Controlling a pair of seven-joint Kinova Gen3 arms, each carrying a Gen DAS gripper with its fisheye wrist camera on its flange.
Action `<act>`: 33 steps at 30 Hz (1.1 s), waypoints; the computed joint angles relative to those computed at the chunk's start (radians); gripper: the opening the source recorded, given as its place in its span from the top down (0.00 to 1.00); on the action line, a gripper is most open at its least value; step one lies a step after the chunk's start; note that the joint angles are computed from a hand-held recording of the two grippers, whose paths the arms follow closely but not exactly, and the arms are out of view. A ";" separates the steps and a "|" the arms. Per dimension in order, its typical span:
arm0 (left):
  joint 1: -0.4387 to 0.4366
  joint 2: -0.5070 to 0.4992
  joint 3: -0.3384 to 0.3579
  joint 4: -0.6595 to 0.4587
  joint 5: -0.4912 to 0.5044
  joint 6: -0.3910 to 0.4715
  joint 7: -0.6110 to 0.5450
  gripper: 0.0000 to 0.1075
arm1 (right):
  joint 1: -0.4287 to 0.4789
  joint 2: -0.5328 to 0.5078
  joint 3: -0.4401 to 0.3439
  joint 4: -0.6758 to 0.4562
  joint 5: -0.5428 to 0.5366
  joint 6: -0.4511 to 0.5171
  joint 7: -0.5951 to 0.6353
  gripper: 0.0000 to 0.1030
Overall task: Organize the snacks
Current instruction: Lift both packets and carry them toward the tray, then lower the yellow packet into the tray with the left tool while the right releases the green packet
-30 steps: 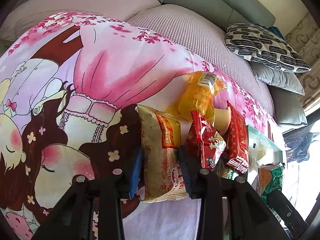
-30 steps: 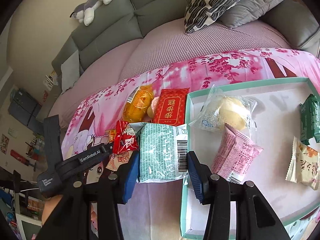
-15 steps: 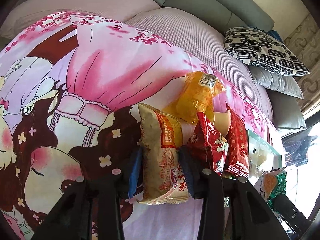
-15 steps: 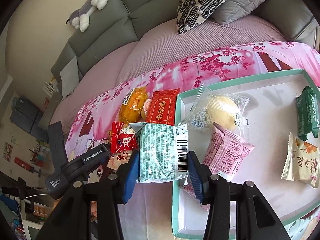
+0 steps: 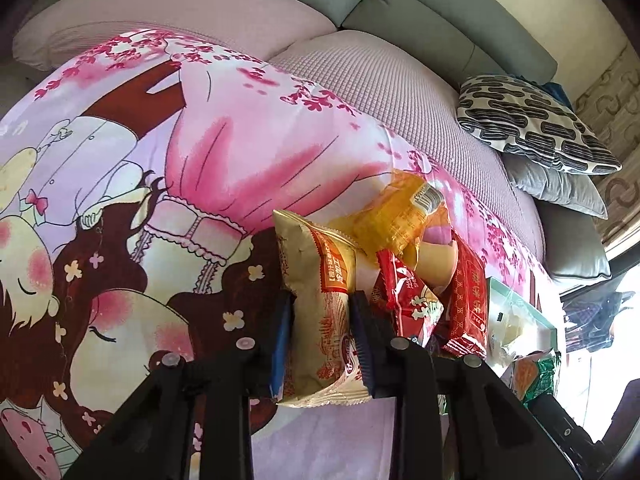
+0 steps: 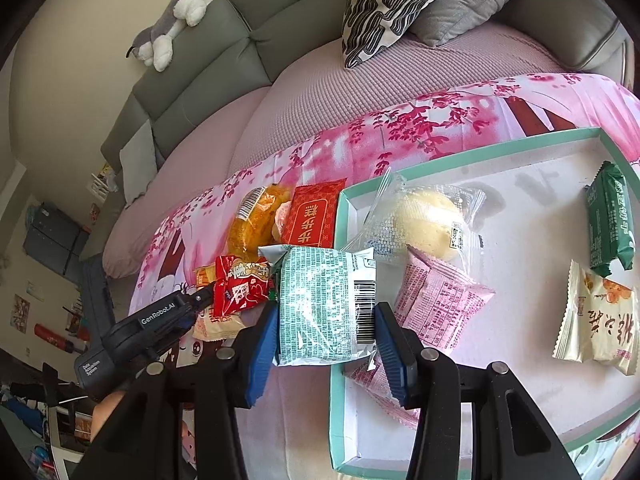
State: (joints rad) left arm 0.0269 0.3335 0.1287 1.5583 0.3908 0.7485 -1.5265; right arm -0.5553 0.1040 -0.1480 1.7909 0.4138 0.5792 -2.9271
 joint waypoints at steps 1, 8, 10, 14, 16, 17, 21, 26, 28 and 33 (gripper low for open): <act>-0.003 -0.005 -0.003 0.003 0.001 -0.005 0.002 0.72 | 0.001 0.000 0.000 0.001 -0.002 -0.001 0.001 0.51; -0.019 -0.048 -0.020 0.027 0.000 -0.035 0.024 0.72 | 0.000 -0.003 -0.002 0.004 -0.003 -0.010 0.006 0.51; -0.024 -0.064 -0.021 0.034 0.003 -0.046 0.022 0.72 | 0.000 -0.004 -0.002 0.005 -0.003 -0.012 0.004 0.51; -0.034 -0.100 -0.009 0.049 0.037 -0.072 -0.015 0.72 | -0.001 -0.016 0.001 0.016 0.017 -0.009 -0.020 0.51; -0.035 -0.114 0.002 0.052 0.061 -0.079 -0.050 0.72 | -0.002 -0.028 0.003 0.025 0.049 0.011 -0.063 0.51; -0.032 -0.119 0.006 0.050 0.070 -0.081 -0.066 0.72 | -0.001 -0.034 0.003 0.030 0.066 0.026 -0.088 0.51; -0.017 -0.129 0.030 0.041 0.123 -0.072 -0.144 0.72 | 0.012 -0.066 -0.012 0.054 0.146 0.111 -0.204 0.51; 0.025 -0.124 0.064 0.025 0.184 -0.046 -0.251 0.72 | 0.049 -0.103 -0.036 0.087 0.189 0.190 -0.304 0.51; 0.048 -0.117 0.080 0.016 0.206 -0.034 -0.296 0.72 | 0.065 -0.112 -0.045 0.096 0.196 0.209 -0.327 0.51; 0.124 -0.088 0.105 -0.038 0.198 0.003 -0.349 0.72 | 0.100 -0.138 -0.061 0.117 0.203 0.224 -0.352 0.51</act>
State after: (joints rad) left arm 0.1505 0.2459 0.2338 1.5200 0.5887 0.7519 -1.8755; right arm -0.4553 -0.0340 -0.2090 1.9080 0.6163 0.8030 -3.2795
